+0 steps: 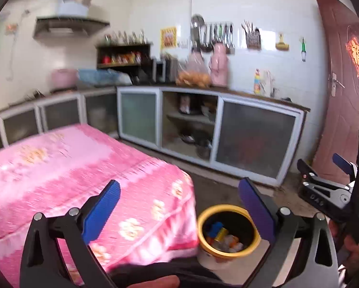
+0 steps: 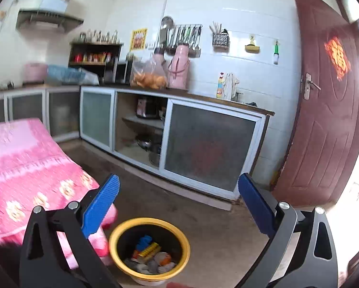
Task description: Collect trash
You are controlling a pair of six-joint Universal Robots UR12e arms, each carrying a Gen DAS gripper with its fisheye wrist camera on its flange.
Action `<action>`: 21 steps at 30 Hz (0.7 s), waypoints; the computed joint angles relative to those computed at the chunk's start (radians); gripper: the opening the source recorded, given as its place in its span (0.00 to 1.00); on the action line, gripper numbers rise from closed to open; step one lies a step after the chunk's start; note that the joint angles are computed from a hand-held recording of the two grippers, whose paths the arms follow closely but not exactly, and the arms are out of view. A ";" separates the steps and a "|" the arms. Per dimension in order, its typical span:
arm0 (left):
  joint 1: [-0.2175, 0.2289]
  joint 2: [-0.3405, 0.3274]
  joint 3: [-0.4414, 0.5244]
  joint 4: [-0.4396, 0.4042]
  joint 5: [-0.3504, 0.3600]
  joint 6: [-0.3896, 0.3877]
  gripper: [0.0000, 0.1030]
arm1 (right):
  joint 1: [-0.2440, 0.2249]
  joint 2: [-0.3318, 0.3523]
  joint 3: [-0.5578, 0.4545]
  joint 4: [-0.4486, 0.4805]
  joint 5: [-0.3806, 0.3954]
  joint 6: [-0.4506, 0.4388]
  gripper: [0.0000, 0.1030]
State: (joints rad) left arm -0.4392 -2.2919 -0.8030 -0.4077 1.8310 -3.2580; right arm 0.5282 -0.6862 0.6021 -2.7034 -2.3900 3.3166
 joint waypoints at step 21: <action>-0.046 0.207 -0.374 0.255 0.367 -0.054 0.92 | 0.084 -0.051 0.116 -0.228 -0.110 0.011 0.92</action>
State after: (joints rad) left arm -0.4852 -2.0850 -1.1773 -0.1524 2.1975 -3.3121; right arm 0.6119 -0.7367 0.7176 -2.9313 -2.5004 3.3272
